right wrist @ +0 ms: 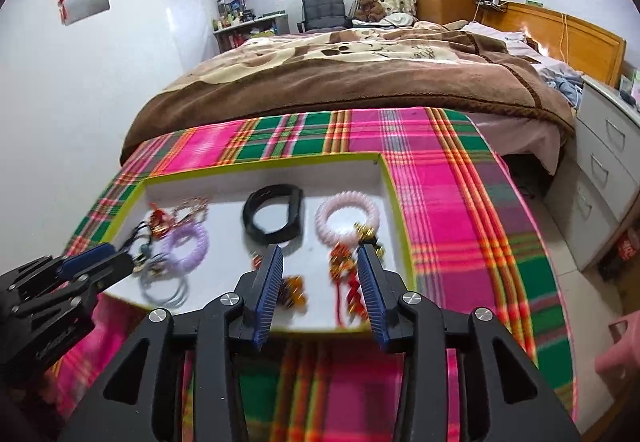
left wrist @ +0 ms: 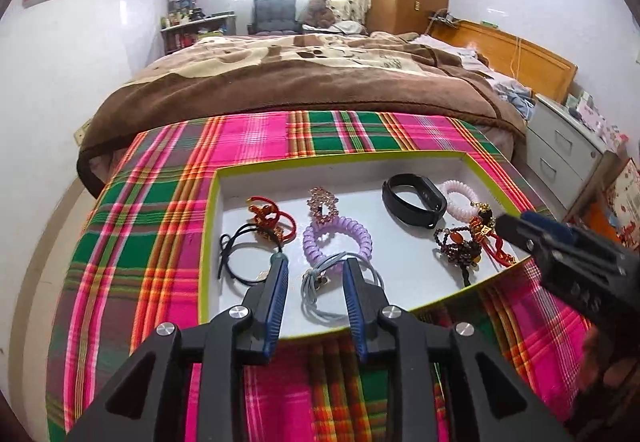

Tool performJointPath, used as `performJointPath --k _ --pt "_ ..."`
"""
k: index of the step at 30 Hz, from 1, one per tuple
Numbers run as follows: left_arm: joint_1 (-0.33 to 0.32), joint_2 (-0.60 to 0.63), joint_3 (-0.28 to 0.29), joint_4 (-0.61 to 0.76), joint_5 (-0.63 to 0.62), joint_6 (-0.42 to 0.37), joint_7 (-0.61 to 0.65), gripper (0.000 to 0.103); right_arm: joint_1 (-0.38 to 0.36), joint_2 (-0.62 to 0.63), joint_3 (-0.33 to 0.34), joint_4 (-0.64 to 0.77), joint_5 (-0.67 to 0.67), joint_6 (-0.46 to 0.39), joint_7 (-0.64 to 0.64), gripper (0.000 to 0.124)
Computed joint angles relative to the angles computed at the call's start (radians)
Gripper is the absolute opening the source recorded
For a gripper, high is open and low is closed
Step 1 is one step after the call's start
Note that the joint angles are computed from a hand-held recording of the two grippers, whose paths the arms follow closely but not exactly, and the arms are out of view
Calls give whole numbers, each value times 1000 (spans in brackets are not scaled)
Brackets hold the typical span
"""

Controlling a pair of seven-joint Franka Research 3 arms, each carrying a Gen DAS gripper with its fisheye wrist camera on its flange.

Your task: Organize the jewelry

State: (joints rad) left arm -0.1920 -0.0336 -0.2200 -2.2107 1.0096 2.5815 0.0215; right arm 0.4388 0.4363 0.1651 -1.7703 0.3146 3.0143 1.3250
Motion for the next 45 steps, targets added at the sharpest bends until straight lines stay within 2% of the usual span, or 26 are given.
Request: performJointPath --k 3,7,9,12,15,16,17,19,22,25,27,41,45 --pt "-13 -20 -15 -6 5 -55 -18 28 -29 -42 46 -64 40 39 -28 40" --pt "-25 -48 -31 -26 -4 -95 -44 28 -27 -88 57 -129 64 77 -44 40" --pt "-29 -59 -39 -34 4 -106 -55 28 -14 -107 46 -157 61 91 -40 40" --pt "-34 -73 -45 -44 -13 -111 -49 28 -37 -136 82 -202 87 111 -65 40" --pt "-38 -85 -54 -54 -12 -119 -57 28 37 -162 10 -247 23 135 -29 40" --pt "-39 -87 -56 -56 -9 -118 -60 28 40 -165 9 -255 23 138 -33 40" --pt "-40 -92 -57 -62 -9 -112 -63 28 13 -170 42 -266 37 143 -48 40" --pt "-42 -96 -62 -65 -12 -119 -70 28 -26 -177 92 -278 64 143 -77 40" --pt "-44 -104 -66 -71 -14 -128 -76 28 -19 -189 90 -296 68 155 -85 40" --pt "-46 -115 -71 -77 -11 -139 -84 28 -44 -197 121 -304 96 165 -106 40" --pt "-45 -121 -72 -81 -11 -138 -89 28 -29 -201 107 -306 95 167 -99 40" --pt "-41 -141 -80 -96 -20 -148 -103 28 -64 -218 157 -321 148 174 -148 40" --pt "-41 -139 -83 -95 -19 -153 -101 28 -50 -219 146 -321 152 172 -150 40"
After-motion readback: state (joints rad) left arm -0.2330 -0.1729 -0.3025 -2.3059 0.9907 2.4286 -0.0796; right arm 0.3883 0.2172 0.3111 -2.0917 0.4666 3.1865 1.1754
